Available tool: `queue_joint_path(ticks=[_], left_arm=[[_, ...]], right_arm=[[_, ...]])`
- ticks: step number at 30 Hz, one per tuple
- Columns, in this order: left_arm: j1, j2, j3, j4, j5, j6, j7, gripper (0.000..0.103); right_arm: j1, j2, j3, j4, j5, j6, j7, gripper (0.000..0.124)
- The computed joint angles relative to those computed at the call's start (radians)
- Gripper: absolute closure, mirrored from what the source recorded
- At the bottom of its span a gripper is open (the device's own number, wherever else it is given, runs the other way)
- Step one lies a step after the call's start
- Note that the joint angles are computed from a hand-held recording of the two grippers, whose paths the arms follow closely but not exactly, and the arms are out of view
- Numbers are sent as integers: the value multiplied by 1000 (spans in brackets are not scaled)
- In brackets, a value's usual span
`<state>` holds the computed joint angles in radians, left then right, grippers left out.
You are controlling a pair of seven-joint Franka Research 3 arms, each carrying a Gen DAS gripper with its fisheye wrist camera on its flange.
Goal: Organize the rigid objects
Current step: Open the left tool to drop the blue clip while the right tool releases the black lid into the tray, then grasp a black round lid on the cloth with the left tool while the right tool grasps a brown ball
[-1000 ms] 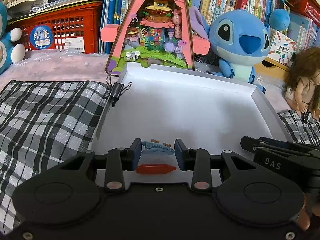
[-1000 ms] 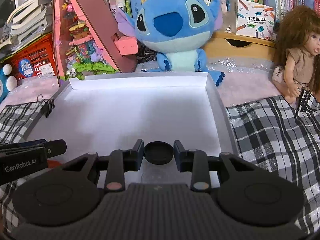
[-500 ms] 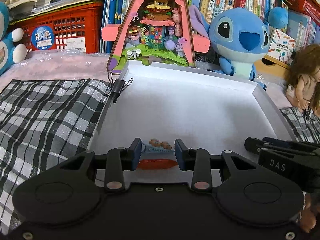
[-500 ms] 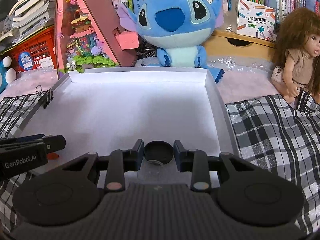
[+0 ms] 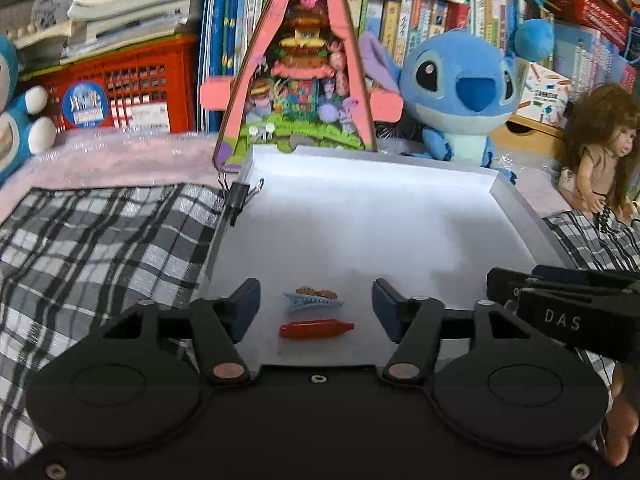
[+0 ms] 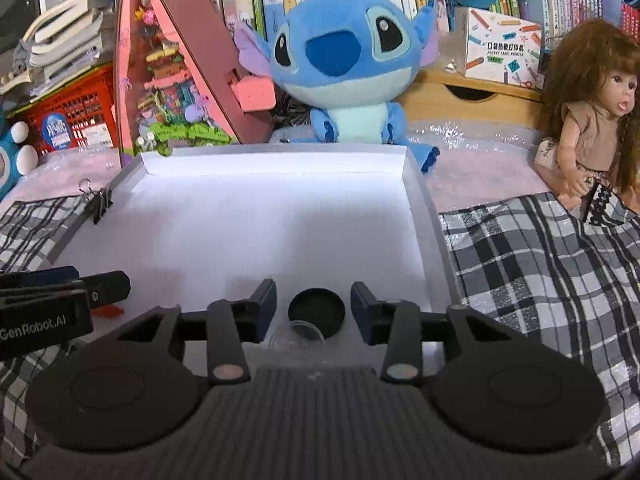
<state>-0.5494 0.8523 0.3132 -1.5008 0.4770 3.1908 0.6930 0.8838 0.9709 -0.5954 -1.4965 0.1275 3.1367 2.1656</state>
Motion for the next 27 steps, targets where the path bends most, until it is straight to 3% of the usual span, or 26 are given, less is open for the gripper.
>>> queue_joint_path(ticks=[5,11,18,27], left_arm=[[-112,-46,133,-115,-16,90,-18,26],[-243,-97,268,-274,-94,211,43,20],[-313,-166,317,-435,-177,328,152,19],[-351,-223,305,-577,-272,431,306,18]], right_arm=[[52,-41,-37,-93,30,72,-31,52],[135,-94,-84,-225,98,170,-112,42],[186,-162,-79,-353,172,276,-220,37],[225,-222,-49,-472,273,376,-345,36]])
